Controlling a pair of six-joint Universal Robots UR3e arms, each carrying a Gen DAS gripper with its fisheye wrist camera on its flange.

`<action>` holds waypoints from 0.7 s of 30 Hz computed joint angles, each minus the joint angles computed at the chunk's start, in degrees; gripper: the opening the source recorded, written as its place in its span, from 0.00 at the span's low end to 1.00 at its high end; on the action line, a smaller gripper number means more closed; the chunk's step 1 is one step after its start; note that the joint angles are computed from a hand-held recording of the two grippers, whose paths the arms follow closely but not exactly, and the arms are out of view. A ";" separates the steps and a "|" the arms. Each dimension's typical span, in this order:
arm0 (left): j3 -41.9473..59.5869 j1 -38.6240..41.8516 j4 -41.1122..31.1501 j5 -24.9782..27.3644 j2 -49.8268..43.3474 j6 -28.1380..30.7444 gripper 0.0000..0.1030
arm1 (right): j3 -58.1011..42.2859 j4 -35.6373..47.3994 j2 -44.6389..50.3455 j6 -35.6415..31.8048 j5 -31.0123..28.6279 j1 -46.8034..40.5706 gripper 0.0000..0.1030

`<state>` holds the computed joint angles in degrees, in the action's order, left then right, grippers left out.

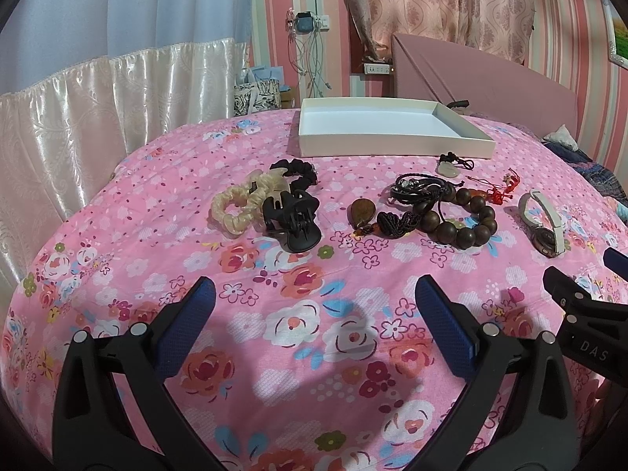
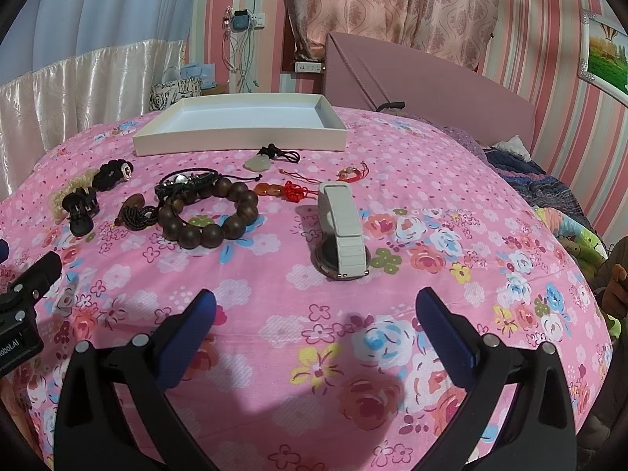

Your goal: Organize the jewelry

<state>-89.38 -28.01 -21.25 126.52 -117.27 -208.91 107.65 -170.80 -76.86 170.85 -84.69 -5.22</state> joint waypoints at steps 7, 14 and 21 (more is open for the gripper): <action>0.07 0.02 -0.21 -0.05 0.01 -0.03 0.97 | -0.02 -0.03 -0.03 -0.08 -0.09 0.01 0.98; -0.85 0.73 -0.44 -0.76 0.60 -1.34 0.97 | -0.11 -0.17 -0.10 -0.13 -0.13 0.16 0.98; -1.35 1.23 -1.56 -1.84 1.45 -1.66 0.97 | 0.84 -0.38 -1.16 -0.45 1.51 -0.42 0.98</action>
